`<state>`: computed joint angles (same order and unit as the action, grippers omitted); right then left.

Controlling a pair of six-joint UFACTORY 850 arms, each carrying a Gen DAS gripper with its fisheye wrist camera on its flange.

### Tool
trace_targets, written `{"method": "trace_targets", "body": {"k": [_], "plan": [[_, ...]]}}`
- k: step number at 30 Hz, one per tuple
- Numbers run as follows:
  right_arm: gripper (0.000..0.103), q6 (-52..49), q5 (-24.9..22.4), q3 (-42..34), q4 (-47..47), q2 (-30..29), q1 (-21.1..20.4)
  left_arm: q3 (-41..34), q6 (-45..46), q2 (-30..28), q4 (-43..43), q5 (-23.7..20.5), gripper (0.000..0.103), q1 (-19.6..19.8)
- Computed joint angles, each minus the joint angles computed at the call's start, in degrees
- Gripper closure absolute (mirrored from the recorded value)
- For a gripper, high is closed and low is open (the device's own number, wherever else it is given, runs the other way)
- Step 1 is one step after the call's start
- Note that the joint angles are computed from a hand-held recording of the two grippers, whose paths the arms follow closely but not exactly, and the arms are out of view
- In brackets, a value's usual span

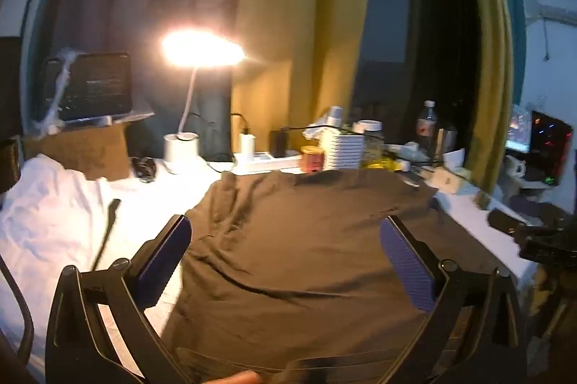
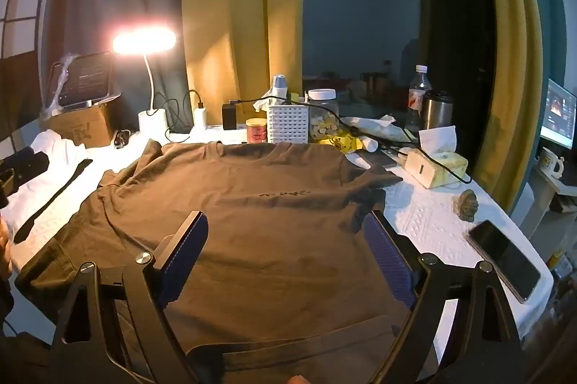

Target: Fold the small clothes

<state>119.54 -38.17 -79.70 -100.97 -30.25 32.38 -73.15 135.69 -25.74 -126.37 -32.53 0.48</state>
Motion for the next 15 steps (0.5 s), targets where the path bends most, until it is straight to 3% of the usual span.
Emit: {"method": "trace_targets", "body": {"k": [8,10,15], "plan": [[0.013,0.10,0.63,0.44,-0.06,0.48,-0.01,-2.74,-4.01,-0.75,3.82,2.73,0.001,-1.72],[0.013,-0.55,0.35,0.05,0.83,0.30,-0.02,-0.72,-5.03,0.29,3.73,-1.19,0.001,0.56],[0.013,-0.67,0.13,0.21,0.98,0.48,0.09,-1.06,-4.24,0.27,1.91,0.49,0.001,0.14]]}}
